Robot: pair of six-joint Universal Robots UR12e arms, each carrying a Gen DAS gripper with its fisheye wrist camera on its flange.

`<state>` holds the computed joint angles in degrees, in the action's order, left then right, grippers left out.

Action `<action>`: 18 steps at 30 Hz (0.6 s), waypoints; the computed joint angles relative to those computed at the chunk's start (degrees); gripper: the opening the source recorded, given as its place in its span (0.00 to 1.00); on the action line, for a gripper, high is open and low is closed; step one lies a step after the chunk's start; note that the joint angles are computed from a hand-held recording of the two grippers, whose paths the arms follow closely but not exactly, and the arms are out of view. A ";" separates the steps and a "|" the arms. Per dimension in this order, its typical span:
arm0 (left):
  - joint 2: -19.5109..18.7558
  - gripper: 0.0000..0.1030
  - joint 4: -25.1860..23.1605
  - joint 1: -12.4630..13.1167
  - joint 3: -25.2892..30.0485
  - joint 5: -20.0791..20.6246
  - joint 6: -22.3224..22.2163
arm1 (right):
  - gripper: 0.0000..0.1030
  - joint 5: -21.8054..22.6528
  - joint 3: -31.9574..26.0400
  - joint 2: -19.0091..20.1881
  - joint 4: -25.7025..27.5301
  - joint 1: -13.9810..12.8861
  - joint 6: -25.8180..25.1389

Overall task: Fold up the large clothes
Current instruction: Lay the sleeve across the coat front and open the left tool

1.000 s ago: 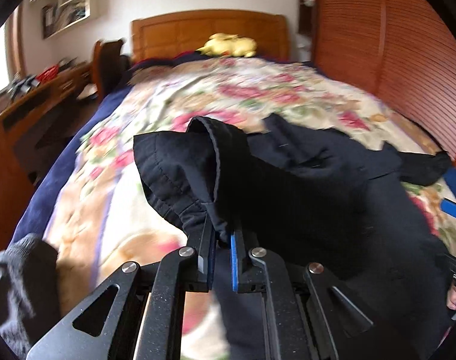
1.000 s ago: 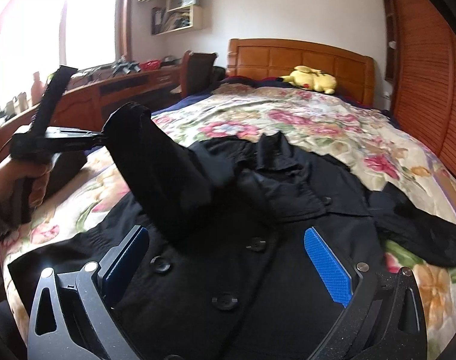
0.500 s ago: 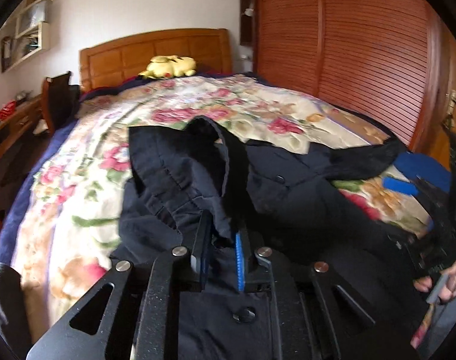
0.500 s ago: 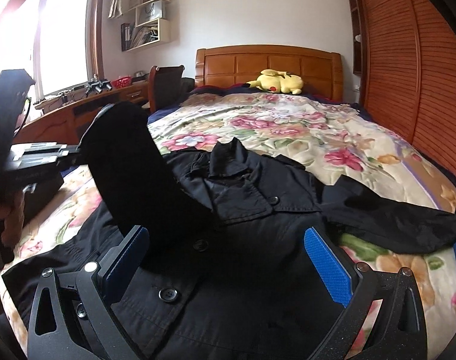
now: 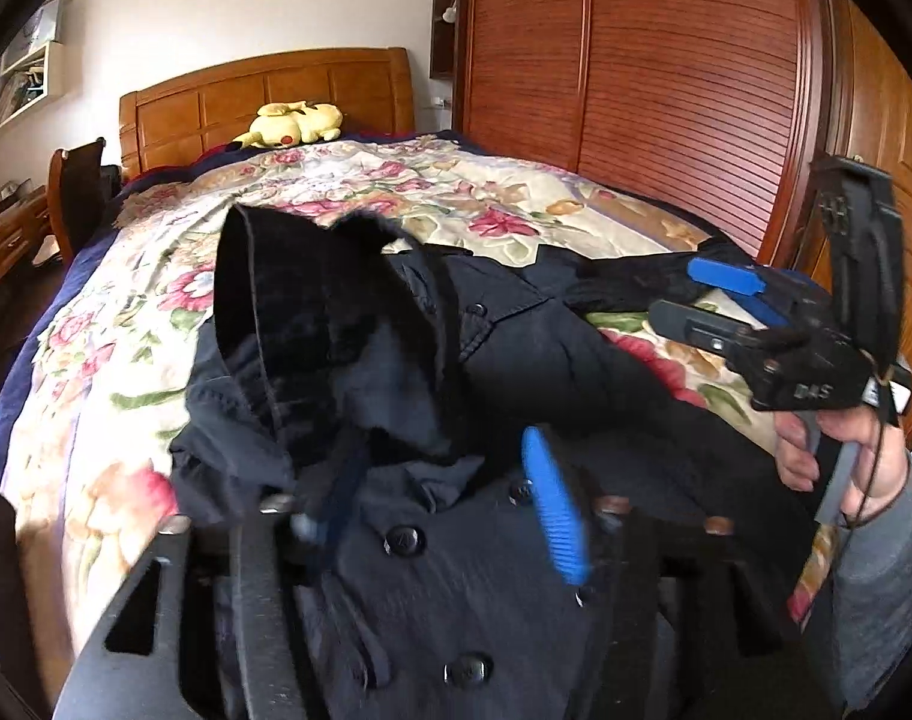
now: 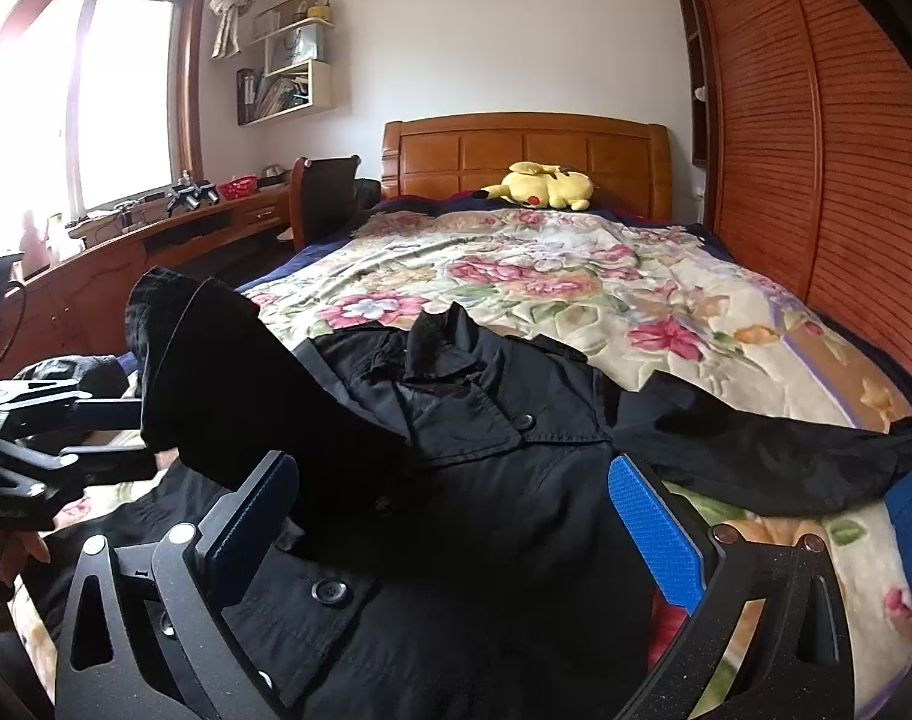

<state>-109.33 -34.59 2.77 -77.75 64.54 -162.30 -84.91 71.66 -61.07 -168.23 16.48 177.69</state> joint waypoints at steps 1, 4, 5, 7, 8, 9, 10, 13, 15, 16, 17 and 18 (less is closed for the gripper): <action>0.52 0.71 0.50 0.22 -0.69 -0.14 -0.03 | 1.00 0.21 0.16 -0.09 -0.21 0.16 -0.25; 2.64 0.75 2.15 1.38 -3.13 -1.18 -1.09 | 1.00 0.91 0.39 -0.20 -0.61 0.53 -1.01; 3.47 0.76 3.17 1.83 -4.13 -1.16 -1.81 | 1.00 1.42 0.36 -0.21 -0.67 0.51 -1.13; 4.66 0.77 4.74 2.44 -5.58 -0.40 -2.65 | 1.00 2.58 0.22 -0.11 -0.63 0.72 -1.49; 5.37 0.78 6.00 2.87 -6.54 0.27 -3.07 | 1.00 3.08 0.11 -0.02 -0.59 0.88 -1.81; 6.01 0.78 7.18 3.30 -7.45 1.08 -3.39 | 1.00 3.58 -0.04 0.10 -0.47 1.03 -2.27; 6.49 0.79 8.05 3.71 -8.20 1.59 -3.68 | 1.00 4.05 -0.44 0.42 -0.17 1.15 -2.81; 7.45 0.81 9.86 5.10 -10.06 2.59 -4.84 | 1.00 5.97 -1.57 1.34 1.35 1.59 -4.53; 7.85 0.81 10.93 6.00 -11.23 3.67 -5.64 | 1.00 7.21 -2.78 2.21 3.05 1.93 -5.88; 8.11 0.81 11.64 6.53 -12.01 4.32 -5.96 | 1.00 7.77 -3.26 2.64 3.89 2.17 -6.67; 8.34 0.81 12.38 7.06 -12.87 5.27 -6.28 | 1.00 8.26 -4.25 3.23 4.94 2.26 -7.37; 8.45 0.81 12.79 7.37 -13.39 5.57 -6.47 | 0.99 8.78 -5.14 3.79 5.94 2.41 -8.11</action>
